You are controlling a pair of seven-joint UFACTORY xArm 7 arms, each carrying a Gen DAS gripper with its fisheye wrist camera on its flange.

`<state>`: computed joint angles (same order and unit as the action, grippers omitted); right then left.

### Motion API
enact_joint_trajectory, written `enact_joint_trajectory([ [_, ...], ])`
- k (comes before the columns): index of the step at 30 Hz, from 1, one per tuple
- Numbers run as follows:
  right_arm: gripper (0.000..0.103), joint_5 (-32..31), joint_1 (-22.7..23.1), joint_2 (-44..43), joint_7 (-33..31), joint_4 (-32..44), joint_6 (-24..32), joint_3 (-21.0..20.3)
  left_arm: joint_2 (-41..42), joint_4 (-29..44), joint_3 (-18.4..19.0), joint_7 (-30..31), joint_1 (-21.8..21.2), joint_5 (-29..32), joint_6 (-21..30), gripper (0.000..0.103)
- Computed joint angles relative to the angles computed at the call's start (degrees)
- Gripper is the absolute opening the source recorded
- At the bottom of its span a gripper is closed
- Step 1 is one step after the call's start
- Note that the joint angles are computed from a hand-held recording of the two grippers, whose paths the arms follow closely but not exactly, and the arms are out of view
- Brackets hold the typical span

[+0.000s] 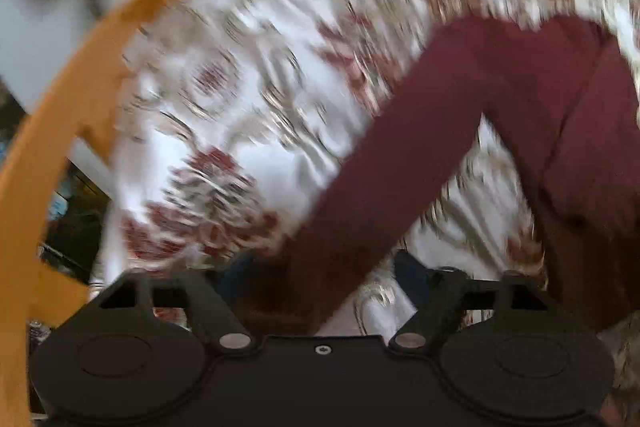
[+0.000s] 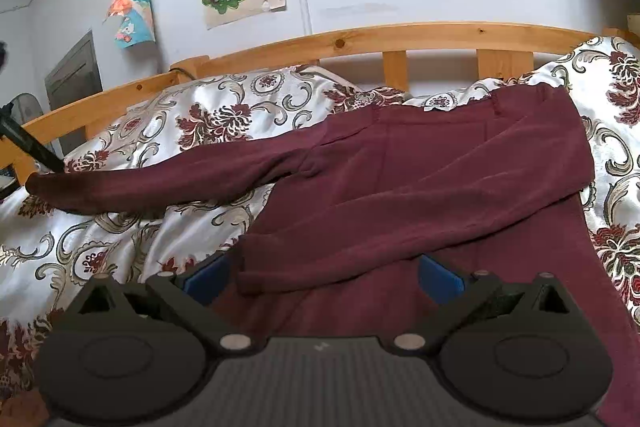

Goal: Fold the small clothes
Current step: 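Grasp the other sleeve cuff with the left tool, then fold the held sleeve with the left tool across the sweater body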

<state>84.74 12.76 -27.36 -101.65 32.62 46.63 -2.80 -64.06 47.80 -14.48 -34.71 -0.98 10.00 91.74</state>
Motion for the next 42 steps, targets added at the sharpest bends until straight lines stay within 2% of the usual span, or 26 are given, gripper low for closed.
enact_joint_trajectory([
  [1, 0.103, 0.0, 0.0, -0.2, 0.0, -0.1, 0.0, 0.0, 2.3, 0.5, 1.0, 0.2, 0.4, -0.9, 1.6, 0.05],
  [2, 0.103, 0.1, -0.1, -0.3, 0.0, -0.1, 0.1, -0.1, 4.0, 0.8, 1.7, -0.2, 0.9, -1.7, 3.0, 0.027],
  [4, 0.103, 0.3, -0.2, -0.5, -0.1, -0.2, 0.1, -0.3, 6.0, 1.5, 2.8, -1.7, 1.9, -2.6, 5.4, 0.002],
  [8, 0.103, 0.8, -0.6, -0.3, 0.2, 0.4, 0.3, -0.6, 6.6, 4.9, 4.4, -5.1, 2.4, -5.2, 5.5, 0.001],
  [11, 0.103, 0.7, -0.8, 0.3, 1.0, 1.0, 0.5, -0.6, 8.0, 9.0, 5.4, -9.0, 2.3, -10.0, 3.7, 0.001],
  [18, 0.103, -0.2, -1.8, 0.4, 1.5, 2.8, 0.0, -0.9, 22.4, 24.4, 1.1, -8.2, -1.5, -10.5, -2.3, 0.001],
  [21, 0.103, -4.9, -2.6, 1.5, 2.9, 5.3, 1.8, -2.1, 31.2, 31.4, -1.0, -6.4, -4.0, -9.6, -5.3, 0.001],
  [26, 0.103, -16.1, -5.0, 4.4, 5.3, 11.1, 10.6, -5.7, 45.7, 40.1, -2.3, -3.7, -9.2, -8.7, -10.9, 0.002],
  [30, 0.103, -23.7, -7.2, 5.2, 1.0, 13.5, 13.3, -7.3, 55.6, 43.9, -1.3, -2.3, -12.9, -9.2, -16.3, 0.002],
  [33, 0.103, -26.9, -9.1, 8.4, 1.5, 16.4, 17.7, -8.8, 61.6, 45.1, -0.1, -1.9, -15.4, -8.7, -20.8, 0.002],
  [36, 0.103, -25.9, -11.1, 11.7, 4.4, 18.7, 19.7, -8.7, 66.5, 45.8, 1.7, -2.1, -17.7, -8.3, -24.0, 0.002],
  [42, 0.103, -19.5, -13.6, 16.6, 8.9, 21.0, 20.7, -6.5, 72.5, 46.9, 3.9, -3.0, -21.5, -5.3, -28.2, 0.002],
])
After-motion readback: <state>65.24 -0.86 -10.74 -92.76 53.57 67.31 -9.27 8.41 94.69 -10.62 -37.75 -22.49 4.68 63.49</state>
